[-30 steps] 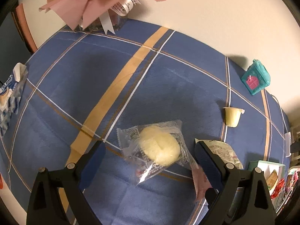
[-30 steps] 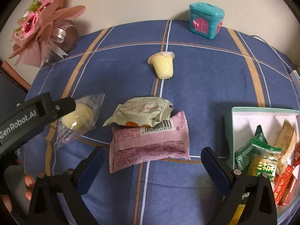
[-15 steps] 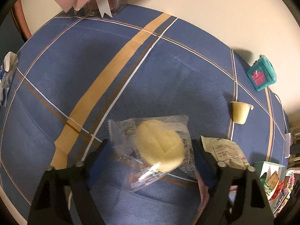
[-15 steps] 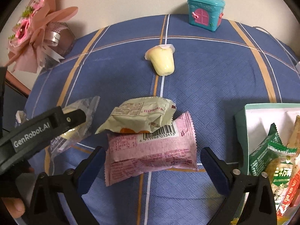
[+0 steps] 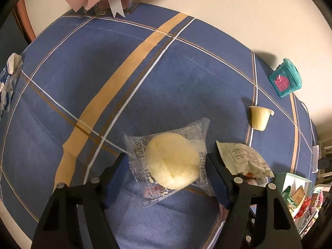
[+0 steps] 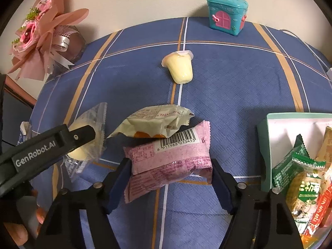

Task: Organize snacks
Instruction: 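Grasp the cream bun with the left tool while the right tool grasps the pink pack, then carry the bun toward the tray while the right tool carries the pink pack there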

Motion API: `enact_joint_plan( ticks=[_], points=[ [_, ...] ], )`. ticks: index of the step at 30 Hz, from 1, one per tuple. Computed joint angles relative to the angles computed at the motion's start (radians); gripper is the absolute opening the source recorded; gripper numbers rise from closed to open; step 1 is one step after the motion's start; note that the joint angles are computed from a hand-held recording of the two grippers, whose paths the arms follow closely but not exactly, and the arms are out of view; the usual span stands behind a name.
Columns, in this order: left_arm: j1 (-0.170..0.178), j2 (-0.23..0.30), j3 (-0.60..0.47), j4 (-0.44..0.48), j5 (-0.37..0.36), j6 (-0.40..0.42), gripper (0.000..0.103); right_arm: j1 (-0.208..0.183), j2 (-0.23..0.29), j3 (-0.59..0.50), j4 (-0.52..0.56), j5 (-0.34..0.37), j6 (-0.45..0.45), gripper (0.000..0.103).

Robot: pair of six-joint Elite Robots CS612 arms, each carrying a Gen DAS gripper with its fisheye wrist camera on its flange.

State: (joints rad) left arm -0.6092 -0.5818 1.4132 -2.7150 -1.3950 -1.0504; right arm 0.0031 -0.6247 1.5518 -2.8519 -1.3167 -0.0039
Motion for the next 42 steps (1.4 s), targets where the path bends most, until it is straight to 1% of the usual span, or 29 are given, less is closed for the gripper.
enact_joint_plan(
  ticks=[9, 20, 27, 32, 37, 42],
  points=[
    [-0.019, -0.021, 0.04, -0.033, -0.018, -0.035, 0.07, -0.012, -0.039, 0.045, 0.013, 0.01, -0.008, 0.077],
    [-0.043, -0.071, 0.123, -0.072, 0.005, -0.06, 0.069, -0.027, -0.102, 0.134, -0.038, 0.01, -0.026, 0.077],
    [-0.068, -0.099, 0.145, -0.1, 0.052, -0.041, 0.069, -0.048, -0.143, 0.195, -0.096, 0.028, -0.025, 0.077],
    [-0.088, -0.114, 0.149, -0.124, 0.085, -0.014, 0.069, -0.07, -0.172, 0.237, -0.148, 0.046, -0.006, 0.077],
    [-0.1, -0.116, 0.139, -0.138, 0.092, -0.01, 0.069, -0.096, -0.188, 0.255, -0.18, 0.022, 0.019, 0.077],
    [-0.116, -0.108, 0.105, -0.126, 0.096, 0.01, 0.069, -0.139, -0.199, 0.261, -0.182, 0.005, 0.075, 0.077]
  ],
)
